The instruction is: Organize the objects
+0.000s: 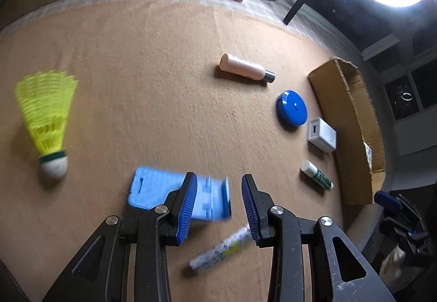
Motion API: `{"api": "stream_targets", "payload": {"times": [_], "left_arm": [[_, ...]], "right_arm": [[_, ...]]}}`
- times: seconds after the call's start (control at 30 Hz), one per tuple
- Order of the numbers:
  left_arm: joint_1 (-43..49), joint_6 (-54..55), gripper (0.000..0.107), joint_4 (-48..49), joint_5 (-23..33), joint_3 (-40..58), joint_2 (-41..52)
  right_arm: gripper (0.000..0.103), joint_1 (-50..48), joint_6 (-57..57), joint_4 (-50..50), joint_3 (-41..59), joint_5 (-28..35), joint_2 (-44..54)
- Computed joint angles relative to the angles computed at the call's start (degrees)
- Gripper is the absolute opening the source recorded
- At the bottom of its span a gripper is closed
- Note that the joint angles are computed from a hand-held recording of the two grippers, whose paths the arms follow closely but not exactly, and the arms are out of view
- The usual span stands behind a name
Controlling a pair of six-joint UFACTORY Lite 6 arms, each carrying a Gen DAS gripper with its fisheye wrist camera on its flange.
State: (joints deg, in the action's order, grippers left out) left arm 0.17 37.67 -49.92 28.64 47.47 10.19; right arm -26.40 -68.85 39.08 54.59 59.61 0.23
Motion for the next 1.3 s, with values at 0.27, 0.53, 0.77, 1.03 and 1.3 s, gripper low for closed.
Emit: {"api": "stream_targets", "payload": {"times": [0.27, 0.53, 0.77, 1.03, 1.3], "left_arm": [[2.54, -0.12, 0.036, 2.31, 2.50, -12.08, -16.82], [3.38, 5.28, 0.036, -2.68, 0.84, -12.90, -12.47], [1.30, 7.13, 0.036, -6.03, -1.27, -6.92, -4.26], [-1.56, 2.23, 0.046, -0.76, -3.64, -2.47, -0.27], [-8.12, -12.59, 0.058, 14.26, -10.75, -5.80, -3.35]], "right_arm": [[0.059, -0.06, -0.35, -0.02, -1.38, 0.03, -0.37], [0.059, 0.96, 0.24, -0.08, -3.02, -1.05, -1.11], [0.059, 0.44, 0.40, -0.50, -3.71, -1.23, -1.66], [0.059, 0.71, 0.62, -0.79, -3.93, -1.92, -1.12], [0.059, 5.23, 1.47, -1.22, -3.67, -6.38, 0.15]]}}
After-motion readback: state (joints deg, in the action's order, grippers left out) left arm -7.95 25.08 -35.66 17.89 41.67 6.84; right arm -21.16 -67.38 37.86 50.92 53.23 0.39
